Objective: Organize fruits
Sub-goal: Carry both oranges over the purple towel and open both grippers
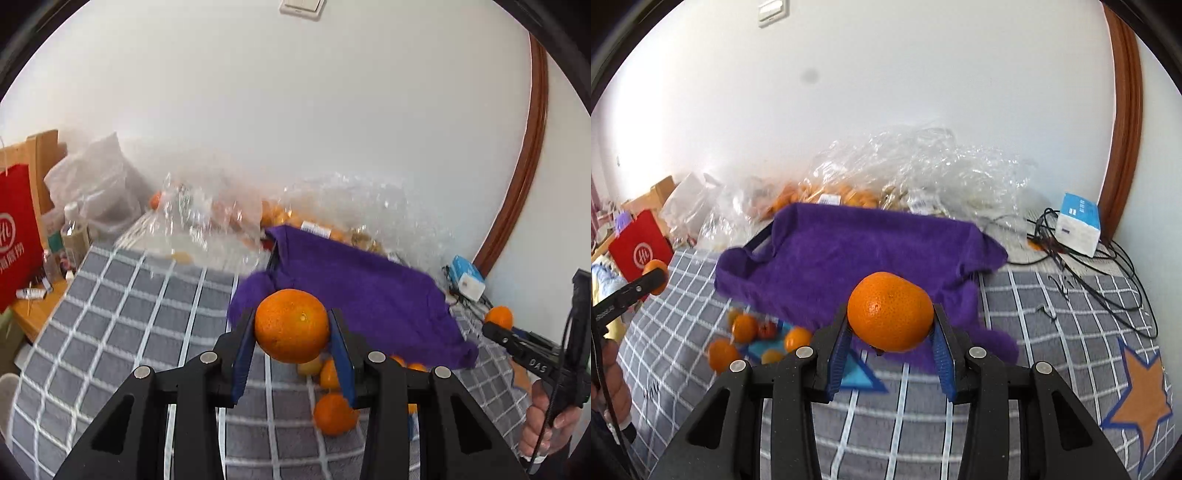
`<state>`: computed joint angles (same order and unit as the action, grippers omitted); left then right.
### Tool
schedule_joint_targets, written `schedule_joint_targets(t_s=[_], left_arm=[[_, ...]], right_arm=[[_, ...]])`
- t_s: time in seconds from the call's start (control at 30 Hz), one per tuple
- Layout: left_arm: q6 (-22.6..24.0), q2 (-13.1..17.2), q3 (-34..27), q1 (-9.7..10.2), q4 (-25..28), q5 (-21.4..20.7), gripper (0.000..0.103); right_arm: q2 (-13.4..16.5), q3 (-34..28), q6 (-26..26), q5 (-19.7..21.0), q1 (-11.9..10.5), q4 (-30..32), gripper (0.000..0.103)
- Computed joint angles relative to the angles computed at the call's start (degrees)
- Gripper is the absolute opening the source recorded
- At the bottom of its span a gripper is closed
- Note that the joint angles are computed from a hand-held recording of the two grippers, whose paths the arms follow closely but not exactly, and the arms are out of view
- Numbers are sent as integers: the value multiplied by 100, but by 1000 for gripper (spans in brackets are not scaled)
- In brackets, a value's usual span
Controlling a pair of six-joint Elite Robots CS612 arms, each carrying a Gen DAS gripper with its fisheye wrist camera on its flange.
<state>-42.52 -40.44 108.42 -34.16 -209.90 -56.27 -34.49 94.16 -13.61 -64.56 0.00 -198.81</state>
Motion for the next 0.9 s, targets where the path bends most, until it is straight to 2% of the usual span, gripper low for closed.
schedule_joint_targets(t_s=[0.17, 0.3, 0.5, 0.6, 0.7, 0.8, 0.9], left_arm=[[252, -125, -307, 125, 339, 1, 37], [467, -83, -629, 201, 573, -50, 37], [403, 152, -1241, 411, 1188, -392, 37], [305, 304, -1562, 537, 1468, -733, 37], [429, 457, -1842, 565, 1622, -757, 37], [352, 608, -2153, 644, 2006, -976, 37], [262, 756, -2468, 715, 2540, -1187, 37]], right_arm=[[27, -336, 158, -115, 47, 225, 41], [120, -707, 340, -121, 62, 415, 41], [385, -1336, 539, -199, 99, 854, 41], [513, -1609, 533, -265, 126, 1107, 41], [668, -1912, 506, -332, 156, 1449, 41], [803, -2179, 442, -325, 174, 1934, 41], [943, -2418, 378, -510, 221, 2360, 41]])
